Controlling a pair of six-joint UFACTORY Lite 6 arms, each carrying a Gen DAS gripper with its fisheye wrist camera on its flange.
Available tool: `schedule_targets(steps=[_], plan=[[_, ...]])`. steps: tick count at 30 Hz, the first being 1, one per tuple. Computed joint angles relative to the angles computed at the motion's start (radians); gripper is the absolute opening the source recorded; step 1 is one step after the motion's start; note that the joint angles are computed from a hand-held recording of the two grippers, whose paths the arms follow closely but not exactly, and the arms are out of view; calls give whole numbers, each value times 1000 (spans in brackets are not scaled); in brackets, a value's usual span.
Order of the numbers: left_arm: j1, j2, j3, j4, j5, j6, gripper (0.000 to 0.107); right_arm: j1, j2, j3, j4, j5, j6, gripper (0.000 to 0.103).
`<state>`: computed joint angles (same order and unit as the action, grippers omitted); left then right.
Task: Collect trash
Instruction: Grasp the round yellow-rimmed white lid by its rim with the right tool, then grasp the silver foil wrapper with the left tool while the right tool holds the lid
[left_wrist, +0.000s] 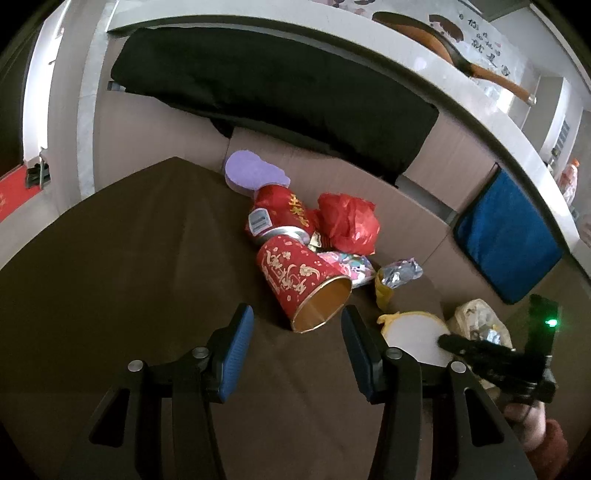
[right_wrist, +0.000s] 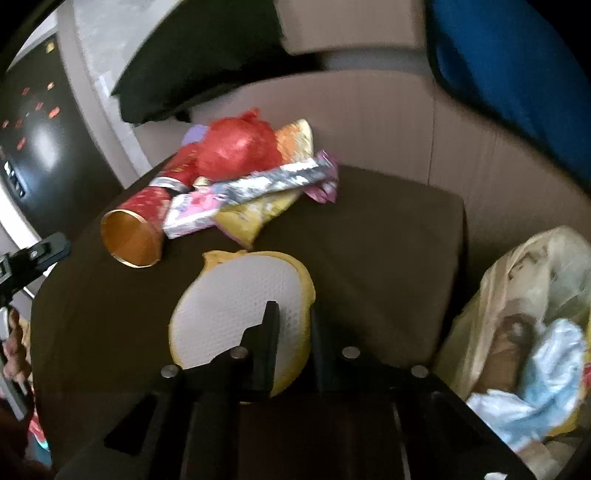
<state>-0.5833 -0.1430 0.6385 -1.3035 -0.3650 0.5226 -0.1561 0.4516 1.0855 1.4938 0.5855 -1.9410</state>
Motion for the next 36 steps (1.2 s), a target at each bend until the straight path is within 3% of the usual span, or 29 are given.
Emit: schedule_targets(steps=[2, 6, 10, 16, 18, 21, 26, 33, 36], plan=[[-6, -34, -17, -24, -7, 24, 51, 3, -104, -62, 2, -2, -15, 12], [-23, -123, -67, -87, -22, 87, 51, 80, -332, -214, 131, -130, -150, 12], [-33, -215, -131, -163, -28, 172, 51, 186, -433, -289, 158, -194, -164, 12], [-5, -339, -235, -237, -12, 245, 51, 344, -519, -409, 321, -222, -281, 13], [5, -373, -262, -263, -8, 263, 50, 377, -507, -404, 285, -228, -227, 14], [7, -389, -279, -258, -3, 247, 50, 406, -424, -363, 373, -277, -287, 16], [-60, -247, -179, -158, -29, 174, 50, 229, -395, -355, 242, -115, -150, 13], [-175, 143, 134, 110, -77, -25, 50, -83, -437, -366, 165, 48, -137, 13], [-194, 343, 316, 130, -114, -8, 50, -192, -409, -332, 159, 120, -142, 13]])
